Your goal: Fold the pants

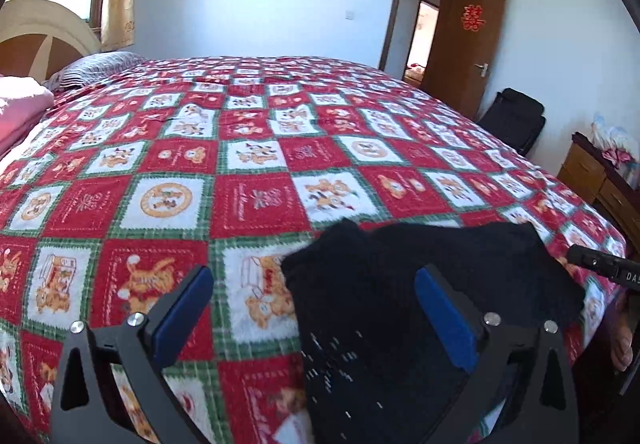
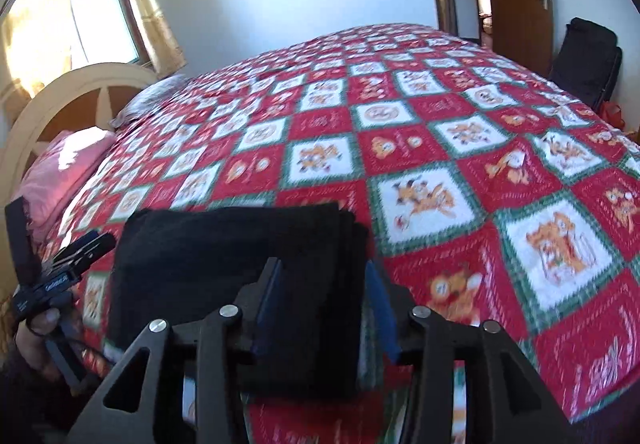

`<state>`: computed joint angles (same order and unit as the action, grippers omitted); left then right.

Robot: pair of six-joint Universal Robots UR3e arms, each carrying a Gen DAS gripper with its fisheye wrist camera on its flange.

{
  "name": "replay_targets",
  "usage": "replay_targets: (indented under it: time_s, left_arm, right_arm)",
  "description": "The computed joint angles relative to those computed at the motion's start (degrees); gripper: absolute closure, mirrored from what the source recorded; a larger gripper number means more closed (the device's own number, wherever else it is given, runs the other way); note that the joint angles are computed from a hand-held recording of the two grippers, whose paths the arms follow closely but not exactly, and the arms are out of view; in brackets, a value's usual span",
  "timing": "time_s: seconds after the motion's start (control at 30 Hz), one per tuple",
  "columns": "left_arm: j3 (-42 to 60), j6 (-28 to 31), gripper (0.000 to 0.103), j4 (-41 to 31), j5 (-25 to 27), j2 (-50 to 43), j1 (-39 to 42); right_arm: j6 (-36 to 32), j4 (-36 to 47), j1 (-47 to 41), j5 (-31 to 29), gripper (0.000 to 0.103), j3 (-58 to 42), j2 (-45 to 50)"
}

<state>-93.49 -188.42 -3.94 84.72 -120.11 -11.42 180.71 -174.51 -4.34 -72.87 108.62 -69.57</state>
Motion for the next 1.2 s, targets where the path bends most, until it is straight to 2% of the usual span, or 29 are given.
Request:
replay_targets:
  time_s: [0.2, 0.33, 0.6, 0.8, 0.97, 1.07, 1.1, 1.2]
  left_arm:
    - [0.49, 2.13, 0.0, -3.5, 1.43, -1.11, -1.85]
    - [0.11, 1.48, 0.0, -3.51, -0.1, -1.61, -1.31]
    - [-1.09, 1.47, 0.0, -3.09, -0.09, -1.36, -1.48]
    - [-1.76, 1.38, 0.0, -2.32, -1.1, -1.24, -0.74]
    - [-1.1, 1.51, 0.0, -0.84, -1.03, -1.76, -0.71]
    - [0.15, 1.19, 0.0, -1.28, -4.43, -3.18, 0.86]
    - [0.44, 0.17, 0.0, -2.29, -7.06, -3.56, 2.11]
    - [-0.36, -0.2, 0.0, -0.49, -10.0, -3.94, 3.47]
  right_arm:
    - [-2.25, 5.05, 0.39, -1.43, 0.057, 2.99, -0.78]
    - [-2.26, 7.43, -2.79, 3.22, 0.054, 3.04, 0.49]
    - [-4.42, 7.34, -2.69, 2.86, 0.054, 3.78, -0.01]
    - [0.07, 2.47, -5.64, 7.07, 0.053, 5.01, -2.16]
    - [2.78, 3.14, -5.09, 8.12, 0.052, -1.81, 3.55]
    - [3.64, 7.05, -4.22, 9.82, 0.052, -7.89, 8.68]
    - [3.82, 7.62, -3.84, 9.43, 0.052, -9.33, 10.0]
    - [3.46, 6.24, -3.84, 9.7, 0.052, -10.2, 11.65]
